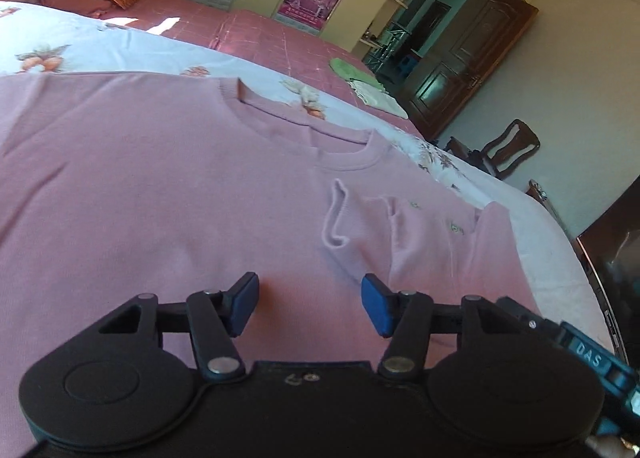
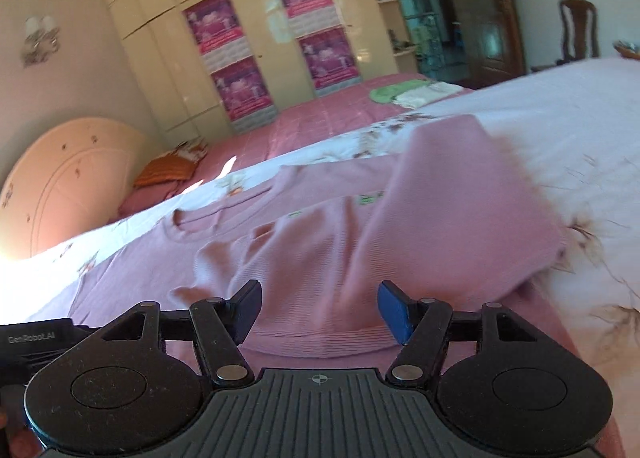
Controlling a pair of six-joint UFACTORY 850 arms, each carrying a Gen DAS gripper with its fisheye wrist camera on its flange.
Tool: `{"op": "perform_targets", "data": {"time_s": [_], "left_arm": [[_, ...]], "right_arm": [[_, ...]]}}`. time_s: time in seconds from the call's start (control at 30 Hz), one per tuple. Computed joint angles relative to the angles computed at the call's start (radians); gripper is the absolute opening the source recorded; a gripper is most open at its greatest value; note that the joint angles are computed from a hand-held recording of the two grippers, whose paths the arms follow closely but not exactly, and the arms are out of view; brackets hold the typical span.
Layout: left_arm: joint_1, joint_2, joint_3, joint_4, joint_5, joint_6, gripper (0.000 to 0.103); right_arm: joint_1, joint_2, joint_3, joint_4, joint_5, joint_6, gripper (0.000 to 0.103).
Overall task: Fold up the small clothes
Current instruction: 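Carry the held sleeve across the sweatshirt body with the right tool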
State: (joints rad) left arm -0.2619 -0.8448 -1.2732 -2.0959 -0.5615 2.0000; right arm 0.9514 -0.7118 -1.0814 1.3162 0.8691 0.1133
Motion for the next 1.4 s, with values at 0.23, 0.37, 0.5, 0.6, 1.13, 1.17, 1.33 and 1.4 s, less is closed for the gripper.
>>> {"op": "perform_targets", "data": {"time_s": [0.23,0.37,0.5,0.6,1.13,1.17,1.33,1.4], "left_arm": [[-0.082,-0.08,-0.13,-0.012,0.079,0.07,0.007],[-0.066,-0.04,-0.063,-0.172,-0.01,0.246,0.006],[-0.035,0.023,0.042,-0.403,-0.114,0.443,0.006],[-0.009,0.025,0.073,-0.47,-0.128,0.467,0.006],[0.03,-0.091,-0.074,-0.231,-0.077,0.129,0.007],[0.033,-0.074,-0.045,-0.303,-0.121,0.192,0.007],[0.009,-0.001,0.107,-0.668,-0.288,0.563,0.007],[0.007,-0.02,0.073,-0.686,-0.158,0.544,0.007]], "right_arm": [[-0.015,0.101,0.198,-0.084,0.042,0.422,0.049],[-0.026,0.139,0.303,-0.205,0.105,0.719,0.049],[-0.042,0.161,0.372,-0.318,0.179,0.917,0.05],[-0.061,0.168,0.399,-0.38,0.212,1.003,0.05],[-0.109,0.192,0.465,-0.457,0.211,1.182,0.05],[-0.098,0.188,0.46,-0.439,0.205,1.168,0.05],[-0.074,0.173,0.431,-0.39,0.196,1.12,0.05],[-0.073,0.165,0.427,-0.394,0.206,1.14,0.05]]}}
